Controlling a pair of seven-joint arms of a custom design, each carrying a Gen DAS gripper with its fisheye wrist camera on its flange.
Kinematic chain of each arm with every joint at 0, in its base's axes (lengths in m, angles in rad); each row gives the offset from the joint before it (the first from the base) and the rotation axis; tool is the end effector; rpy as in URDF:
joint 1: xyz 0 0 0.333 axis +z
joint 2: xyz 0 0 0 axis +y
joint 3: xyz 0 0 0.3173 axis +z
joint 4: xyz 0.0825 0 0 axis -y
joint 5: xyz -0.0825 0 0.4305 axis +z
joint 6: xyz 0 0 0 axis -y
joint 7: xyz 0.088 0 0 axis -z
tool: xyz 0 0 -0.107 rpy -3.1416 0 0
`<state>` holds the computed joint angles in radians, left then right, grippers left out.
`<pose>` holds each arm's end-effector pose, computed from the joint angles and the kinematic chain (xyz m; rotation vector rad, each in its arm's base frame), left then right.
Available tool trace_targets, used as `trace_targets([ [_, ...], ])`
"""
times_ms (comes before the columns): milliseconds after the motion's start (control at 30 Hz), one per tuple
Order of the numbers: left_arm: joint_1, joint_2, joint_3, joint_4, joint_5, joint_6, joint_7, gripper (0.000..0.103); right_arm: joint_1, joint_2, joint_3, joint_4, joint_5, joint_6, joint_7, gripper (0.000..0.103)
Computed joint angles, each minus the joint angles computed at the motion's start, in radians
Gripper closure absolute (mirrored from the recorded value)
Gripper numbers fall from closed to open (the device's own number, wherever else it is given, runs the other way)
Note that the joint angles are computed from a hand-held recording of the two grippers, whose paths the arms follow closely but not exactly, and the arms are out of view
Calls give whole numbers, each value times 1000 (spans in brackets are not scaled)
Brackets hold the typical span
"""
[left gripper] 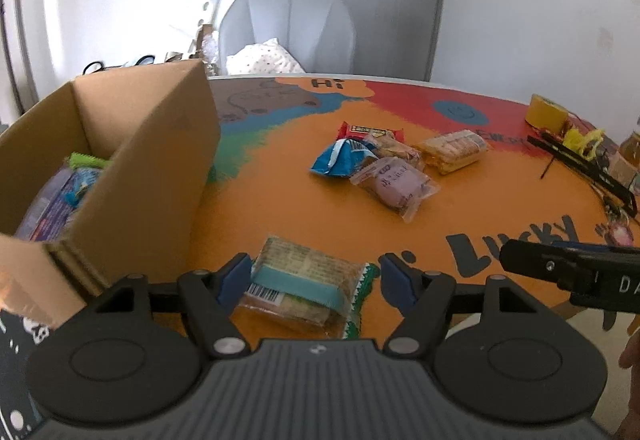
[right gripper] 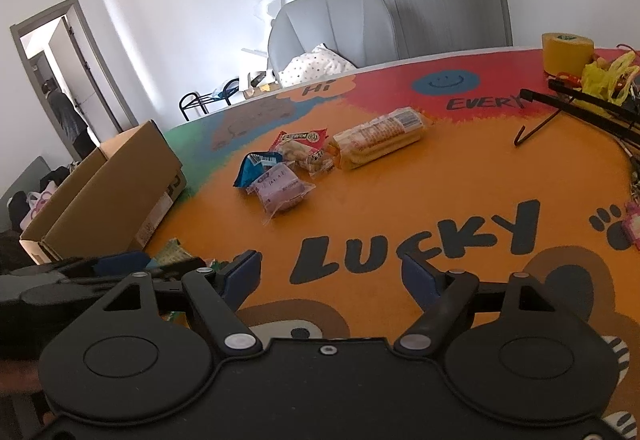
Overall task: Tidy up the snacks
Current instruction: 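Grasp the green-and-white biscuit pack with the left tool, then grasp the pink printed pack with the right tool while the left tool holds the biscuit pack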
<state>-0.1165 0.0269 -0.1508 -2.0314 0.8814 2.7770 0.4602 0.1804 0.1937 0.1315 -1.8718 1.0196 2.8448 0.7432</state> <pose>0.6076 -0.2010 0.4828 -1.7914 1.5831 -0.7667 0.6679 0.1629 0.4602 -1.7436 1.3537 -0.3041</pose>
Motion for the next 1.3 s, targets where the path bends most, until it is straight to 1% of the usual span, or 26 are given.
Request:
trace_targets([
  [67,-2,12,-3,9,-22,-14,36,31,0,1,-1,0,-6,0,8,25],
  [167,-7,14,-2,7,-36,-18,45,31,-1,-1,-1,-2,-5,1,5,25],
  [300,-1,0,-1,-17,-130,9,97,31,-1,10,-2,8,-18,-1,18,25],
  [367,2,-2,-3,-27,-198,20,144,33,-4,12,3,11,-10,-3,7,25],
  [400,3,-4,-1,-34,-175,32,124,35,-6,11,6,10,-4,-5,-2,25],
  [467,2,-5,0,-35,-141,31,98,40,-4,11,7,11,-3,-6,-9,25],
  [500,3,-6,1,-35,-134,32,84,45,-4,13,7,12,-4,-8,-9,25],
  [533,5,-5,1,-35,-141,39,82,50,-2,15,7,14,-7,-9,-8,25],
  [600,8,-2,2,-32,-151,46,87,55,1,21,6,21,-19,-8,-2,25],
  [800,11,7,6,-24,-170,67,95,57,6,51,10,61,-62,-8,35,29],
  [1100,17,29,21,21,-145,80,75,57,6,126,22,161,-158,-29,98,34],
  [1167,19,39,23,35,-152,81,81,57,6,144,24,188,-187,-38,113,34],
  [1233,21,53,24,50,-185,81,102,57,1,165,32,218,-201,-49,116,34],
  [1300,16,67,31,69,-176,66,90,57,-7,184,45,245,-201,-52,103,34],
])
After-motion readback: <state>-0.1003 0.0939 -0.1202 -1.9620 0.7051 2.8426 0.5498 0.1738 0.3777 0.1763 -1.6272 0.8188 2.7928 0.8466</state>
